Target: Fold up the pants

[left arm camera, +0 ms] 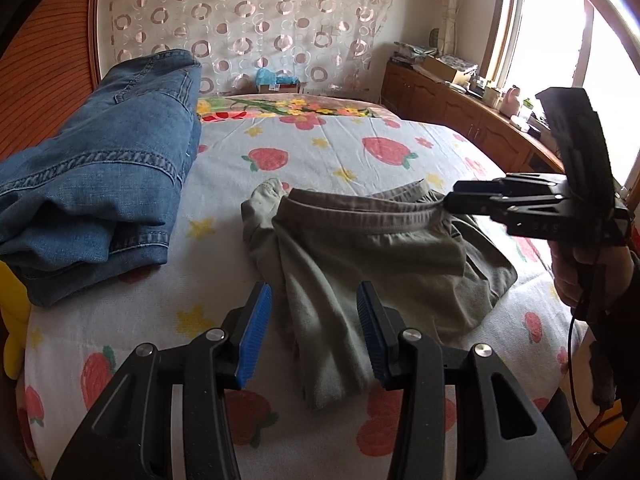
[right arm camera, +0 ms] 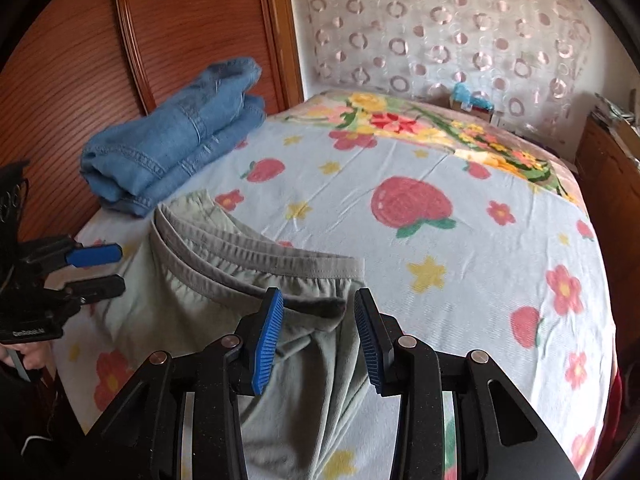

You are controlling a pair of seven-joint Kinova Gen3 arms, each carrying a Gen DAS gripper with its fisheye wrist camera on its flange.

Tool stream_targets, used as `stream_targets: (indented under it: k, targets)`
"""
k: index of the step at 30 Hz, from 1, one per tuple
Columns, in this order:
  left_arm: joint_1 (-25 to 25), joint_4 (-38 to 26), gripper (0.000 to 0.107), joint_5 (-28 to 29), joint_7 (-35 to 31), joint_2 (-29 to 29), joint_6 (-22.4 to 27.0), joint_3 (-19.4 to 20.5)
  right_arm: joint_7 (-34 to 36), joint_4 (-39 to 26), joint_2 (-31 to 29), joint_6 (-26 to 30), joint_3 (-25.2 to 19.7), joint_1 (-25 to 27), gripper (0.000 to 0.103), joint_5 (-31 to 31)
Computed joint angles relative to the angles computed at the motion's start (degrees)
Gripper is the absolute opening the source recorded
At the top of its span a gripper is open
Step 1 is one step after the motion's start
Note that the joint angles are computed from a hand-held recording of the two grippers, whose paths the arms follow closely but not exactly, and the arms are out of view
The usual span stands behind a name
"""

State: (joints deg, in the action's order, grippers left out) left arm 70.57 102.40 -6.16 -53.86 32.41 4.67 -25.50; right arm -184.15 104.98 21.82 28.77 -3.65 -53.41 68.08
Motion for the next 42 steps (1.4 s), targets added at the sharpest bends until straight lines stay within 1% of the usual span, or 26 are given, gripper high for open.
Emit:
stream_targets:
  k: [1, 4, 5, 6, 7, 8, 9, 10, 11, 12, 14, 15, 16, 17, 19, 20, 23, 24, 26, 27, 29, 30, 31, 33, 37, 42]
  targets:
    - [0.0, 0.1, 0.045, 0.0, 0.0, 0.0, -0.2, 0.1, 1.3, -0.3, 0.3, -0.7, -0.5, 1.1, 0.039, -1.1]
    - [0.1, 0.2, 0.045, 0.3, -0.2, 0.0, -0.3, 0.1, 3.1, -0.3, 0.0, -4.0, 0.0, 2.3, 0.038, -2.8]
    - [0.1, 0.3, 0.045, 0.4, -0.2, 0.0, -0.2, 0.0, 3.3, -0.1, 0.0, -5.3, 1.0, 2.0, 0.035, -3.1]
    - [0.0, 0.2, 0.045, 0.5, -0.2, 0.1, -0.2, 0.2, 3.4, 0.1, -0.3, -6.2, 0.9, 2.3, 0.023, -3.2]
    - [0.0, 0.2, 0.045, 0.5, -0.3, 0.1, 0.0, 0.3, 4.1, 0.0, -0.3, -6.6, -0.3, 3.6, 0.018, -3.6]
    - [0.0, 0.1, 0.045, 0.5, -0.3, 0.2, 0.1, 0.3, 4.0, -0.3, -0.1, -6.1, -1.6, 4.5, 0.009, -3.0]
    - [0.0, -0.1, 0.045, 0.5, -0.3, 0.3, 0.2, 0.3, 3.0, -0.3, -0.1, -5.6, -2.0, 4.6, 0.006, -1.5]
    - [-0.1, -0.2, 0.045, 0.4, -0.2, 0.3, 0.2, 0.4, 1.0, -0.1, -0.1, -4.9, -1.2, 3.5, 0.006, 0.5]
    - [-0.1, -0.2, 0.045, 0.4, -0.2, 0.3, 0.2, 0.4, -1.3, 0.2, -0.2, -4.9, 0.6, 1.8, 0.006, 2.6]
    - [0.1, -0.2, 0.045, 0.3, 0.0, 0.3, 0.2, 0.1, -3.7, 0.3, -0.5, -4.4, 2.4, 0.0, 0.006, 4.5]
    - [0.9, -0.1, 0.045, 0.3, 0.3, 0.4, 0.0, -0.8, -7.6, 0.0, -0.1, -0.7, 6.3, -4.7, 0.005, 5.9]
    - [1.4, 0.0, 0.045, 0.3, 0.6, 0.4, -0.2, -1.4, -8.4, -0.7, 0.4, 1.7, 7.4, -6.1, 0.005, 5.3]
    - [1.5, 0.1, 0.045, 0.5, 0.7, 0.4, -0.4, -1.7, -8.1, -1.6, 0.9, 3.6, 7.4, -6.4, 0.006, 3.6]
    - [1.4, 0.1, 0.045, 0.6, 0.7, 0.4, -0.5, -1.6, -7.0, -2.5, 1.2, 4.6, 6.4, -5.6, 0.006, 2.0]
    - [0.8, -0.1, 0.045, 0.8, 0.3, 0.4, -0.6, -1.2, -4.6, -4.3, 2.4, 7.0, 2.3, -2.6, 0.006, 0.3]
    - [0.7, 0.0, 0.045, 0.8, 0.2, 0.4, -0.7, -1.0, -3.7, -5.1, 3.1, 8.0, 1.3, -2.1, 0.006, -0.5]
    - [-0.5, -1.3, 0.045, 0.8, -0.7, 0.7, 0.0, -0.1, -4.1, -5.3, 3.6, 8.2, 1.0, -1.9, 0.007, -0.9]
    - [-1.4, -2.0, 0.045, 0.6, -1.0, 0.9, 0.4, 0.7, -5.2, -4.8, 3.4, 8.0, 1.1, -2.1, 0.014, -0.6]
    - [-3.0, -3.6, 0.045, 0.1, -1.4, 1.4, 1.6, 2.1, -7.6, -3.8, 2.6, 8.8, 1.2, -2.8, 0.022, 0.3]
    - [-3.7, -4.1, 0.044, -0.2, -1.3, 1.6, 2.0, 2.6, -9.0, -2.9, 2.0, 8.5, 1.0, -2.9, 0.022, 1.2]
    - [-5.8, -5.3, 0.036, -1.0, -1.6, 1.9, 2.8, 4.7, -10.4, -1.0, 0.1, 8.1, -0.1, -2.8, 0.022, 2.3]
    - [-6.4, -6.0, 0.030, -1.4, -1.5, 2.2, 3.4, 5.2, -11.7, 0.2, -0.5, 8.3, -0.7, -3.1, 0.022, 3.2]
    - [-7.0, -7.0, 0.026, -1.8, -1.3, 2.7, 4.3, 5.7, -12.6, 1.3, -1.2, 8.4, -1.6, -3.2, 0.022, 3.7]
    - [-7.9, -9.0, 0.023, -2.9, -0.6, 3.5, 6.2, 6.4, -13.8, 3.1, -2.1, 8.5, -3.4, -3.0, 0.022, 3.6]
    - [-9.6, -12.8, 0.021, -5.8, 1.2, 5.2, 10.6, 7.9, -14.5, 5.3, -3.0, 8.5, -5.7, -2.7, 0.022, 1.8]
    - [-10.9, -12.7, 0.021, -9.1, 4.0, 5.5, 11.0, 9.7, -17.7, 8.0, -4.7, 8.3, -7.2, -3.2, 0.022, 1.8]
